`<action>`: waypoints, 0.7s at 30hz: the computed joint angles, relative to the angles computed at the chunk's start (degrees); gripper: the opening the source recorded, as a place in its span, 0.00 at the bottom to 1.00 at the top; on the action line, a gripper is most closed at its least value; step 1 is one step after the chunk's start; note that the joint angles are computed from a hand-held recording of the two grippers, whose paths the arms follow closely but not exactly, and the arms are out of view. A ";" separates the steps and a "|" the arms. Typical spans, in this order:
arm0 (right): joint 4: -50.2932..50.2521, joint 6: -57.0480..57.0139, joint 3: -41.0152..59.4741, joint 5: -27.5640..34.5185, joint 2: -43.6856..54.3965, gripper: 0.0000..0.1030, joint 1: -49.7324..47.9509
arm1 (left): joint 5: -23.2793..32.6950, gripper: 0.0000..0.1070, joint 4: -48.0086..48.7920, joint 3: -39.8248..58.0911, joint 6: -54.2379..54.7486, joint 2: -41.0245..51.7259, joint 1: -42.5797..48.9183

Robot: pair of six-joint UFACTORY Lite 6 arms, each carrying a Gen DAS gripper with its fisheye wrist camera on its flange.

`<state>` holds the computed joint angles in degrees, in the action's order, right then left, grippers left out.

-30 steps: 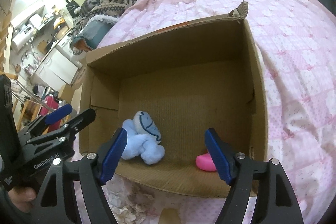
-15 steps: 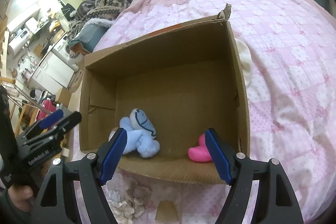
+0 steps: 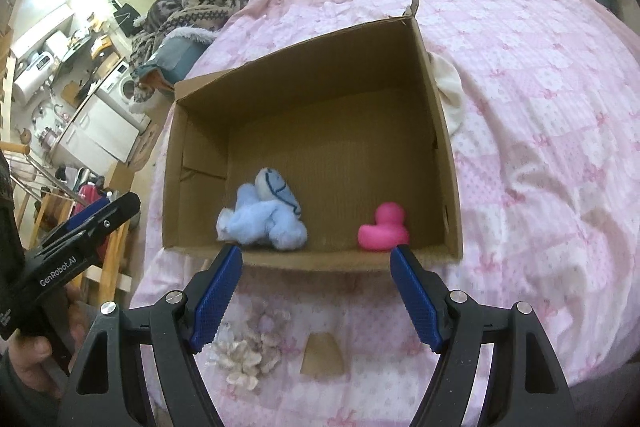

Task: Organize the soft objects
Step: 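Withdraw both open grippers up from the box, then grasp the clear plastic wrapper with the left gripper while the right gripper grasps the beige tapered item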

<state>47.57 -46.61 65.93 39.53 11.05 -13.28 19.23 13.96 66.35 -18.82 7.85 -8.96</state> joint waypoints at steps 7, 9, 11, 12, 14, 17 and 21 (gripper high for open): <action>0.60 -0.65 -5.85 0.61 -5.31 0.79 -1.01 | 0.87 0.72 1.35 -6.70 -2.12 -5.72 -0.06; 0.74 -0.86 -7.06 0.77 -6.35 0.79 -1.23 | 1.46 0.72 1.48 -8.02 -2.74 -6.67 -0.07; 0.71 -0.89 -8.12 1.05 -7.37 0.79 -1.24 | 1.62 0.72 1.67 -9.95 -3.44 -8.17 -0.17; 0.66 -0.94 -8.67 1.11 -7.82 0.79 -1.19 | 1.60 0.72 1.40 -10.77 -3.29 -8.85 -0.11; 0.01 -0.55 -9.40 1.06 -8.43 0.79 -0.92 | 1.76 0.72 1.27 -12.56 -3.51 -10.35 -0.14; -0.69 -0.29 -10.55 0.95 -9.29 0.79 -0.76 | 2.11 0.72 1.33 -14.74 -4.45 -11.89 -0.56; -0.70 -0.11 -11.32 1.09 -9.76 0.79 -0.82 | 2.76 0.72 -2.00 -16.77 -2.33 -12.59 -0.58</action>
<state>46.86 -46.73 54.61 40.63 1.29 -14.11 21.99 11.97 49.58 -21.15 -4.74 -9.54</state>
